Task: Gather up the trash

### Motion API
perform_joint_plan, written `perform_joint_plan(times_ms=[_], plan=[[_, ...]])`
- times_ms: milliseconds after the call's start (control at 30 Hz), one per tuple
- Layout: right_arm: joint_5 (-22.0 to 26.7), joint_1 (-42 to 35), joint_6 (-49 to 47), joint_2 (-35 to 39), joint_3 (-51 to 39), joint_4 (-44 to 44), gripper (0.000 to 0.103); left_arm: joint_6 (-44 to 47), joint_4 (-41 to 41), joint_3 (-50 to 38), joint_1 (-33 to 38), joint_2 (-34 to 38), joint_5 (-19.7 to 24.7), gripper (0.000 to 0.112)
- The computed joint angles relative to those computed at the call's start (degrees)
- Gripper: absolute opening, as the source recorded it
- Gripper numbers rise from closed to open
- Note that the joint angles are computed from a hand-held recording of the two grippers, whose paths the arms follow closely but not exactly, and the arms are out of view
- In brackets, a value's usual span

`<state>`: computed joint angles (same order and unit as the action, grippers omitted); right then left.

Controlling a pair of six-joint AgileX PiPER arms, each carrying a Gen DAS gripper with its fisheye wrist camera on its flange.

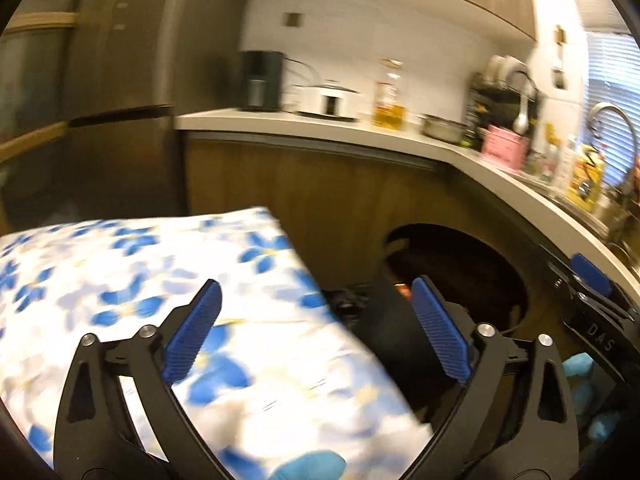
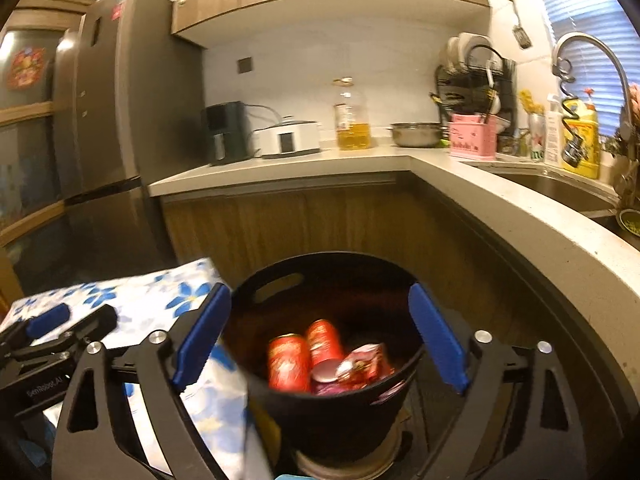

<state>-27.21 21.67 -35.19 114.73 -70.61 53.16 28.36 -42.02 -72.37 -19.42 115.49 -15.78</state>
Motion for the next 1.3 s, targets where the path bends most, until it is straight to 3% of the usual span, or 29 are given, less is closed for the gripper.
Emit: perform_joint_plan(times_ms=[33,267,433,900,1300], plan=[[0.1,1.0,-0.1,-0.7,0.6,0.3,0.097,0.8,-1.7,2.7,0.2,-1.8,-1.4,0.097],[-3.0,8.5,-2.2,-5.0,6.5,3.1,0.097,6.5,-10.8,18.5,1.1,-12.5,-9.0,0.097],[-5.8,15.2,-8.4,-7.5,9.5,10.4,0.097,1.8,-8.3,30.1,2.5,-20.7,-12.9,0.097],[-14.4,30.5,-15.8,-11.3,14.0,25.3,0.097,0.1,-10.7,50.1,2.7,-37.7,-17.5,0.097],[-19.1,36.3,-16.4,-13.3,15.5,28.1,0.097,3.1,-13.6,56.1,1.6,-46.4,-17.7,0.097]])
